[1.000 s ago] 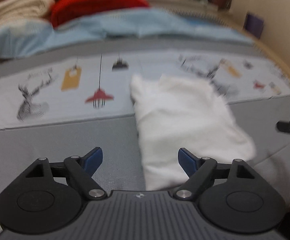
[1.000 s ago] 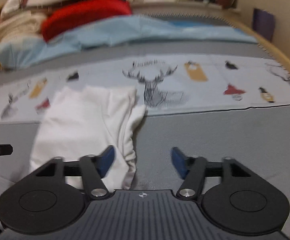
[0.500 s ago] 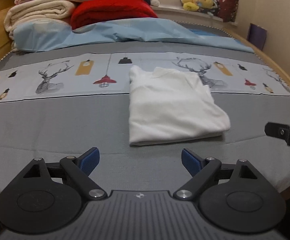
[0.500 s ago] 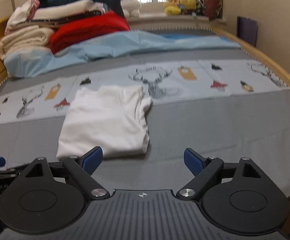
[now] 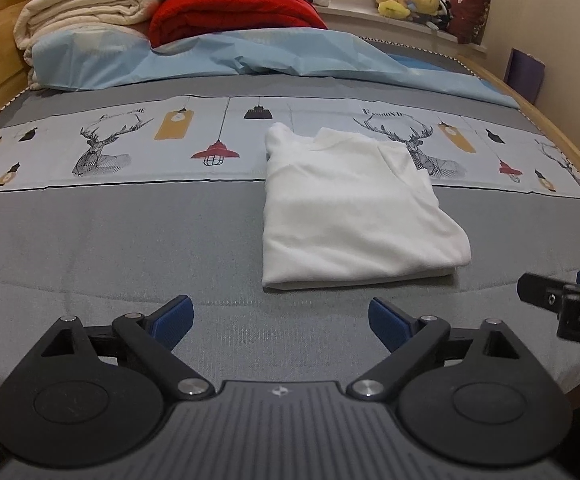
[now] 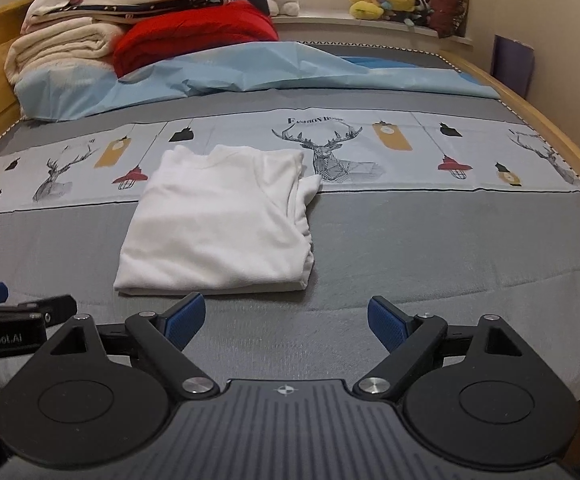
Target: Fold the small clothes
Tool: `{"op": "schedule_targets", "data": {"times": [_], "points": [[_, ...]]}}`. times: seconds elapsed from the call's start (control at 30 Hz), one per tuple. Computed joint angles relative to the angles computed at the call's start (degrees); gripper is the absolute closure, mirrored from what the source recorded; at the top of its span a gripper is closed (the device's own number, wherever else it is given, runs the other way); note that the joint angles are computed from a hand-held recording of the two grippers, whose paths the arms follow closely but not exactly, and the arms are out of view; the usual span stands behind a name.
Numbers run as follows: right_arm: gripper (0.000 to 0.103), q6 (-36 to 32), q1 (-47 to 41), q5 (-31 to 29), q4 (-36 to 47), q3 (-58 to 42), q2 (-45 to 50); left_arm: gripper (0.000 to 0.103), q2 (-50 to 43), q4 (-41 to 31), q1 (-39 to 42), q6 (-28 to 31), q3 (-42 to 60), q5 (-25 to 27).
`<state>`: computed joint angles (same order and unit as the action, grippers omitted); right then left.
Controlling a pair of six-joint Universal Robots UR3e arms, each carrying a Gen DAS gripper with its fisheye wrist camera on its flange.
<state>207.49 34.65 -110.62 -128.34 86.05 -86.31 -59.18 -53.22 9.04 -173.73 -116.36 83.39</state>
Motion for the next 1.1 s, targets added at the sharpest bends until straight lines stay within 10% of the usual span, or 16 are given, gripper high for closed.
{"op": "schedule_targets", "data": {"times": [1.1], "points": [[0.014, -1.6, -0.1, 0.7, 0.0, 0.0, 0.9, 0.007, -0.5, 0.1, 0.7, 1.4, -0.8, -2.4]]}}
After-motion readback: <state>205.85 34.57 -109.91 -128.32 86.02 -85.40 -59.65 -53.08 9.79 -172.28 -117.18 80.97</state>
